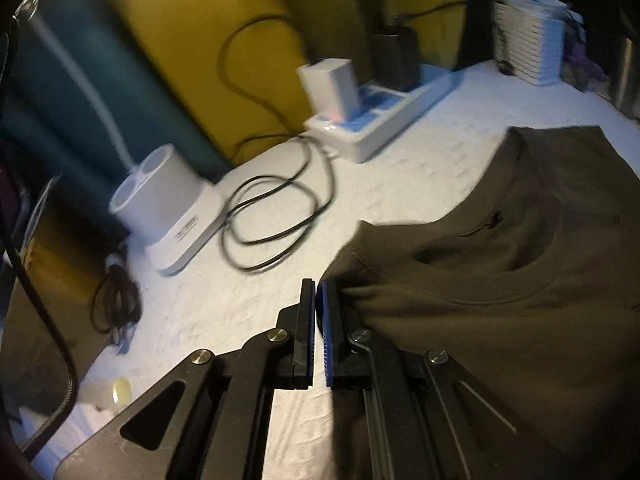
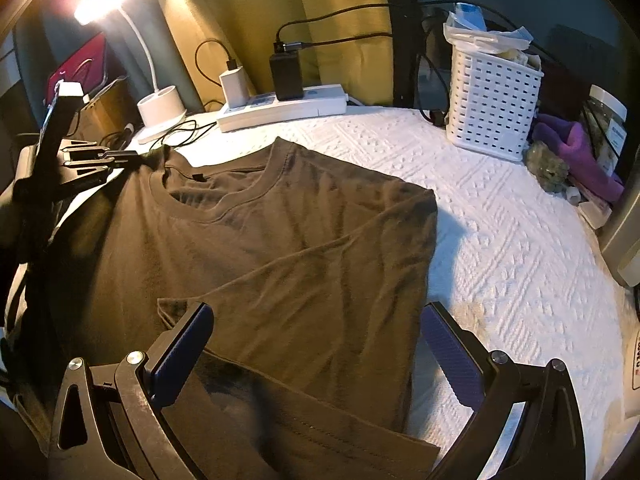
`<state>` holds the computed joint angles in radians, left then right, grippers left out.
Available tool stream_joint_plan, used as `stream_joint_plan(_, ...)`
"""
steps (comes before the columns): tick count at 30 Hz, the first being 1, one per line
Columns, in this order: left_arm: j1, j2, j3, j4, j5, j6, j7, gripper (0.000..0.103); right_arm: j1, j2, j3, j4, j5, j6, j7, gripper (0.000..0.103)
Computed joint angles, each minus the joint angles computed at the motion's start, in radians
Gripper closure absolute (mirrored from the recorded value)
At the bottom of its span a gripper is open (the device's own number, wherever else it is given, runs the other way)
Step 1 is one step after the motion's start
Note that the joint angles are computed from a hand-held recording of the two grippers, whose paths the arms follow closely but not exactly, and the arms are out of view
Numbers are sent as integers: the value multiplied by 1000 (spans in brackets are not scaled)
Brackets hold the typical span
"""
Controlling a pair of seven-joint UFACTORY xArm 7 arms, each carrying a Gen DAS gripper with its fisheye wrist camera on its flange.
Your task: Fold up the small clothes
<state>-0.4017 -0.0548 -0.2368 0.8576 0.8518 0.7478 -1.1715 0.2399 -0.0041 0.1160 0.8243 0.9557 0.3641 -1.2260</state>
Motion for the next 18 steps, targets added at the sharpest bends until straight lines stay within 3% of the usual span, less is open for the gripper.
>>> stream_joint_plan(3, 17, -118, 0, -100, -64, -5, -24, 90, -3, 0, -2, -3, -2, -1, 4, 0)
stream_joint_plan(5, 27, -229, -15, -186, -116, 29, -40, 63, -5, -1, -3, -5, -7, -3, 8, 0)
stream_joint_plan(6, 31, -278, -23, -224, -144, 36, -44, 61, -5, -1, -3, -6, -8, -2, 7, 0)
stream_joint_plan(10, 25, -479, -51, -374, -294, 109, -40, 61, -1, -11, -2, -12, -13, 2, 0, 0)
stream_joint_plan(14, -23, -588, -51, -490, -475, 84, -7, 61, 8, -21, -2, -20, -8, 1, -15, 0)
stream_joint_plan(18, -57, -649, -105, -541, -580, 51, -10, 61, 19, -41, -6, -36, -8, 4, -24, 0)
